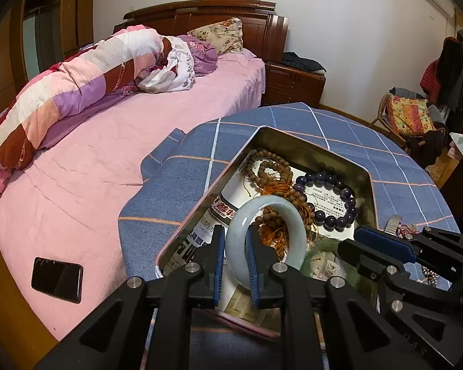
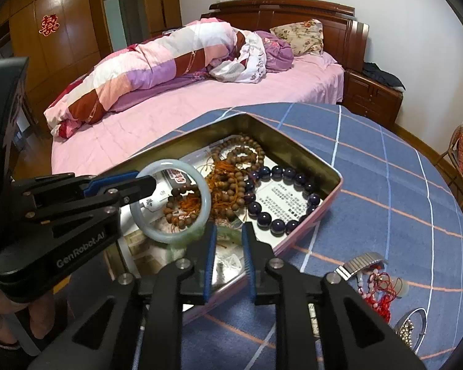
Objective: Organize jewelry
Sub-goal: 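Open both tools to release the bangles inside the tin box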
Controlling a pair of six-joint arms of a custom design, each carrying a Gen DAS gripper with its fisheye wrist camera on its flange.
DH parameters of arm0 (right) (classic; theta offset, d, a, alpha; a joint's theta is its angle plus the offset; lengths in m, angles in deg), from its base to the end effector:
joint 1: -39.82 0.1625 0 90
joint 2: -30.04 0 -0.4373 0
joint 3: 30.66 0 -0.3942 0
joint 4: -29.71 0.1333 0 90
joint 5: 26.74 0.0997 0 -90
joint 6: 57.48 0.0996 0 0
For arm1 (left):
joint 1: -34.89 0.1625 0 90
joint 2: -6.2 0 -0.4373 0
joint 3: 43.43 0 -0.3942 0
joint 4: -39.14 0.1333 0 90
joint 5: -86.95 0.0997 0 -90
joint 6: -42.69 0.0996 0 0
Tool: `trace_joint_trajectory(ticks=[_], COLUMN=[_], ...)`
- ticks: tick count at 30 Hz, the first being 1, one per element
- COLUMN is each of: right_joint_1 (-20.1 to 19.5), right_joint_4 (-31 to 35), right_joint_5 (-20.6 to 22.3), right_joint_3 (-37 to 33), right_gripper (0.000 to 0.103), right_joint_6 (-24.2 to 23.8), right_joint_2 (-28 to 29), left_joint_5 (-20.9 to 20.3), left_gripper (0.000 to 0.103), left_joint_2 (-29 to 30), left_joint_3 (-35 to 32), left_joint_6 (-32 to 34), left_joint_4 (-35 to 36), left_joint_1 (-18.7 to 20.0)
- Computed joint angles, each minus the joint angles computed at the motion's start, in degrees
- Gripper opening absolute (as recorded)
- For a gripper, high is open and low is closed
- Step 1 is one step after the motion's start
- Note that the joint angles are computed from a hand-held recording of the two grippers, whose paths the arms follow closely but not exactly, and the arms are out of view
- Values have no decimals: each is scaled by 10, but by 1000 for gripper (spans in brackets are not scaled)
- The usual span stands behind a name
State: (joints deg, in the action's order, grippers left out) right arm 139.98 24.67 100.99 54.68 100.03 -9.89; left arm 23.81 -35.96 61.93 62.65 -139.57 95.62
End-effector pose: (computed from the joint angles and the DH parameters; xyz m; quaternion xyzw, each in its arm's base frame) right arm 0.1784 -0.5852 0.0355 0.1112 -0.8624 0.3633 0.3344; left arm -0.1526 -0.6369 0.0669 0.3485 0.8838 -0.2324 0.2084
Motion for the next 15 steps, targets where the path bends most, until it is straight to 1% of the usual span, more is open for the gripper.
trace_joint_trajectory(ticks=[1,2,3,4,5,7,9,12,15], right_joint_1=[0,-1,0,2,4,4,3,2,2], right_joint_4=[-3,-8,-14,-23,-28,-29,-41,-53,-76], right_joint_5=[-5,-13,-19,-15,-11,-17,-18,-24,-13], right_joint_3=[3,9,16,21,26,37,55,80,117], right_gripper=[35,49,59,60,60,60,63,63,64], right_joint_6=[2,4,4,3,2,7,19,35,33], right_joint_2=[-2,-7,-12,-15,-19,-28,-45,-69,-98], left_joint_5=[-2,-5,-4,-1,-12,-16,-21,-24,-23], left_gripper=[20,31,38,49,55,60,60,60,60], left_joint_2=[-1,-2,-3,-4,-7,-10,-12,-15,-17], left_joint_3=[0,2,4,6,8,14,17,23,32], left_joint_6=[-2,-1,-1,-2,-4,-4,-3,-2,0], left_joint_4=[-3,-6,-11,-20,-21,-34,-38,-41,-47], left_joint_1=[0,-1,-2,-3,-2,-3,-4,-8,-15])
